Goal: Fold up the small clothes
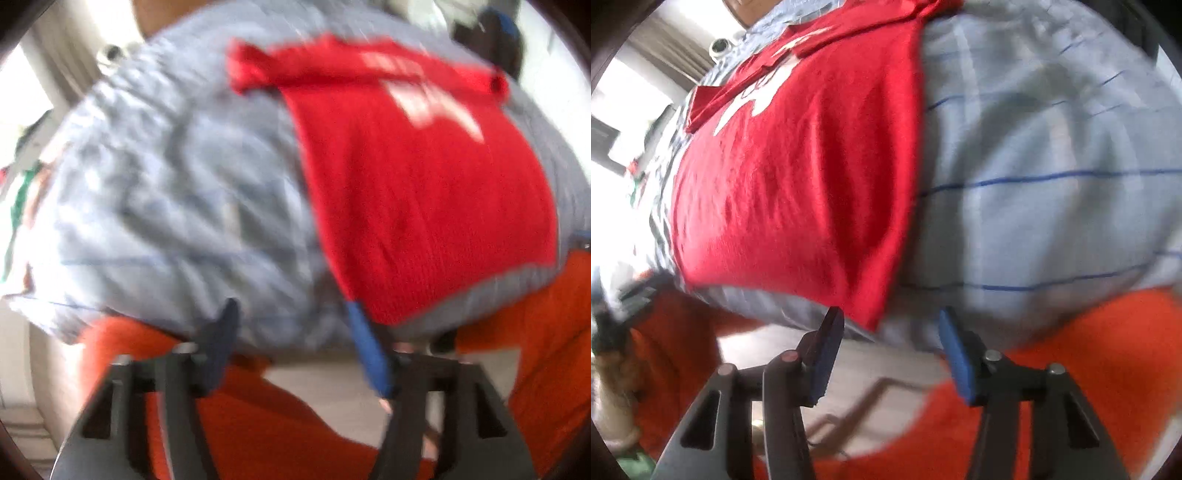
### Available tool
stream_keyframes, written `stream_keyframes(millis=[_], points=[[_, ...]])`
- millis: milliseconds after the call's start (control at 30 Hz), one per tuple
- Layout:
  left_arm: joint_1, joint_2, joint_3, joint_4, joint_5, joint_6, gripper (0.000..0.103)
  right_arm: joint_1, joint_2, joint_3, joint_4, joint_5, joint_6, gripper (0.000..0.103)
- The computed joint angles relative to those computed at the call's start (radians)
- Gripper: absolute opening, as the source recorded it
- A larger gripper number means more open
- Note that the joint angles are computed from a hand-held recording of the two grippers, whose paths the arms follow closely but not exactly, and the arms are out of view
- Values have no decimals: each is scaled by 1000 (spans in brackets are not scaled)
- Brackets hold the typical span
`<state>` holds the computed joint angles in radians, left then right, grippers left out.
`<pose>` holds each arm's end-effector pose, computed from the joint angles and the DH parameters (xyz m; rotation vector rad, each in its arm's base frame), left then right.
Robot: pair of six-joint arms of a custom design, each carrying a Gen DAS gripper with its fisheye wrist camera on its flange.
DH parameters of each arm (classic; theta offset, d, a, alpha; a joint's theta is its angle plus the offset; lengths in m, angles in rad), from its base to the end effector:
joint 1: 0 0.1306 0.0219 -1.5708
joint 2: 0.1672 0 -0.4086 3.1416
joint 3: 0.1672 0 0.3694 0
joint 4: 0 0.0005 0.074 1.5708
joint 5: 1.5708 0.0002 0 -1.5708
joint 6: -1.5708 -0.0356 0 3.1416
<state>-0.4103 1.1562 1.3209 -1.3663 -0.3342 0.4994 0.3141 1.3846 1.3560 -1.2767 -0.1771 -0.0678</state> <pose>0.3024 -0.1193 0.4869 -0.2022 2.6542 0.1849 0.3899 0.1327 0.4233 -0.3899 2.8709 0.3259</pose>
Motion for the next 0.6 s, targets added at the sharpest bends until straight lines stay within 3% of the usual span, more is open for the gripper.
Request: stream_keyframes(millis=[67,133,267,333,467,533,567,600], points=[[31,-16,14,46,-53,-2,77,-9,2,71,27,121,52,53],[71,-10,15,142,-109,10,77,8,26,158,105,201,122,62],[82,26,-39,270,-255,112,77,71,146,313,243,100,256,66],[91,20,-93,301,-263,122,77,111,252,407,273,31,319,66],[125,29,-111,226,-237,118,77,179,429,551,263,57,434,66],[136,13,-123,252,-227,126,78,197,542,661,184,94,436,63],[141,17,-122,259,-227,127,78,192,595,718,138,103,395,56],[142,7,-125,249,-225,132,78,174,610,733,129,82,349,37]])
